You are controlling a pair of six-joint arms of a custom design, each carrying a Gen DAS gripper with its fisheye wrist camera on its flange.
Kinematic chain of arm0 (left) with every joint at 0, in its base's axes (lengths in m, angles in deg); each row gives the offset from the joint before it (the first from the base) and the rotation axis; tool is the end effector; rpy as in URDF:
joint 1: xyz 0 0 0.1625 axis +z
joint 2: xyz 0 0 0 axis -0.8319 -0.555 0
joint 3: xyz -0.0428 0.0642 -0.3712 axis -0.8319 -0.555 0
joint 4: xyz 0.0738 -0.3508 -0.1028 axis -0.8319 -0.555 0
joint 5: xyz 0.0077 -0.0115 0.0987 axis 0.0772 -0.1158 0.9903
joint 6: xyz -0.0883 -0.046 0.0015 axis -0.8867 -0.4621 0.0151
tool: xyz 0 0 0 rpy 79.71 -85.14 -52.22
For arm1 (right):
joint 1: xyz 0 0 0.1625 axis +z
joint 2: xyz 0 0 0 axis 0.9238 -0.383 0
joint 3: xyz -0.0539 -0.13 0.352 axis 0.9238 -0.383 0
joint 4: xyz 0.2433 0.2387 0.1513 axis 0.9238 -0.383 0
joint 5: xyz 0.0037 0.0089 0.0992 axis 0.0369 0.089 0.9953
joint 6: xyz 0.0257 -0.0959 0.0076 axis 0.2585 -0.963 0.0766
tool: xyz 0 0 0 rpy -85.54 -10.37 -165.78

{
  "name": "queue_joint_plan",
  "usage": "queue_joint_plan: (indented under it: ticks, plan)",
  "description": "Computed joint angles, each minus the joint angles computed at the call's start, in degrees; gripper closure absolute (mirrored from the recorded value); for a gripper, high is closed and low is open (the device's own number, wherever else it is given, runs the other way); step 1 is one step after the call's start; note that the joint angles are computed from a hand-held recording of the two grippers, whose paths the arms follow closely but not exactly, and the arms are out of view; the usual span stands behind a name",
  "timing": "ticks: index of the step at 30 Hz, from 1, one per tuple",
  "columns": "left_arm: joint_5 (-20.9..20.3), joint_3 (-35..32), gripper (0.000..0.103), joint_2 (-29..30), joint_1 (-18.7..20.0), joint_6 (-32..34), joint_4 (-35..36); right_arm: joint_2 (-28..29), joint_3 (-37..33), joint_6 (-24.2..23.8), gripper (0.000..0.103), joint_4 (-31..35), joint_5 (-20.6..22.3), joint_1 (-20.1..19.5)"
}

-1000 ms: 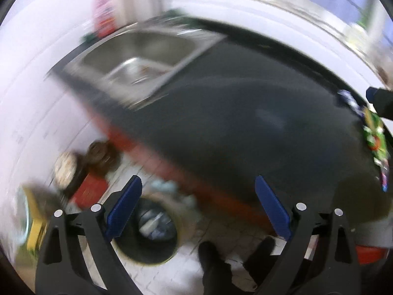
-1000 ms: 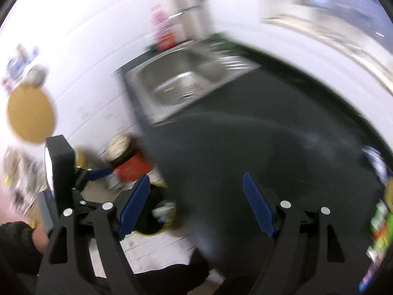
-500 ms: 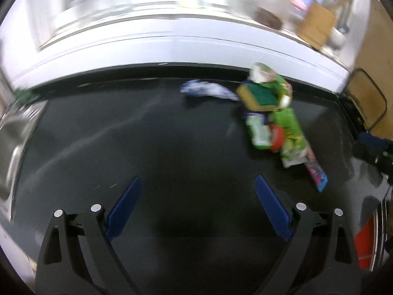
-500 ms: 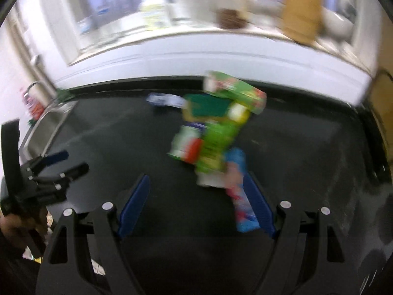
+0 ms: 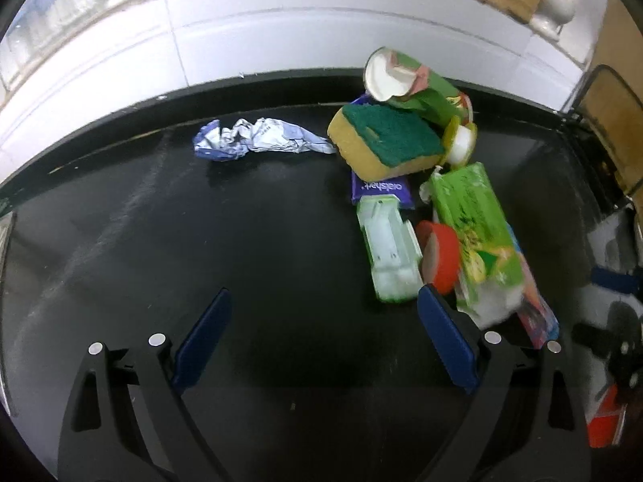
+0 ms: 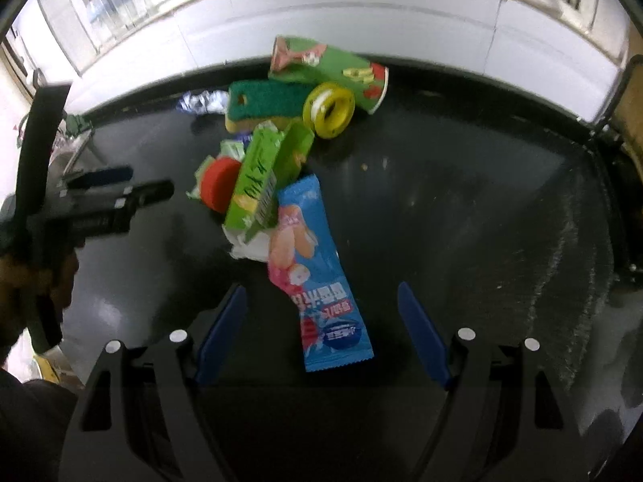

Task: Collect trash
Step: 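Grasp the pale green tray with the left tool while the right grasps the blue wrapper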

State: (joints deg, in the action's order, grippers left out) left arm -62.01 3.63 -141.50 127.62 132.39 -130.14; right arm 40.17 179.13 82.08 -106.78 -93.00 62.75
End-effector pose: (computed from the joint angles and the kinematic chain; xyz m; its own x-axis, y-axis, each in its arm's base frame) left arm -0.0294 -0.6184 0.2725 -0.3975 0.8551 -0.3327 0.8600 0.4736 0.1898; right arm 0.4010 -0.3948 -0.0579 -0.6680 0.5637 0.4859 0.1071 0.7189 -0.6868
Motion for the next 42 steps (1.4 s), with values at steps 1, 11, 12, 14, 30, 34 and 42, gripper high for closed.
queue_joint_plan:
  ticks: [1, 11, 12, 14, 30, 34, 42]
  plan:
    - [0.12, -0.40, 0.013, 0.82, -0.05, -0.05, -0.36, 0.03, 0.47, -0.73, 0.030, -0.74, 0.39, -0.56]
    - [1.93, -3.25, 0.045, 6.43, -0.48, -0.06, 1.59, 1.39, 1.78, -7.44, 0.047, -5.30, 3.14, -5.05]
    - [1.71, -3.26, 0.054, 6.53, -0.43, 0.23, 1.76, 1.49, 1.87, -7.79, 0.054, -5.69, 3.37, -5.30]
    - [0.54, -3.22, 0.072, 6.32, -0.31, 0.29, 1.97, 1.58, 1.78, -8.34, 0.068, -5.81, 3.38, -5.67]
    - [-3.59, -1.84, 0.102, -2.92, 0.63, 1.43, 3.67, -0.04, -3.31, 3.89, 0.098, 8.17, -2.06, 1.51]
    - [-3.77, -1.36, 0.102, -6.24, 1.32, 0.65, 5.14, 0.07, -6.38, 8.54, 0.098, 14.46, -3.80, 3.96]
    - [-3.62, -7.63, 0.102, -9.36, 5.22, 1.00, 9.97, 4.96, -16.36, 1.63, 0.098, 12.03, -4.05, 6.01]
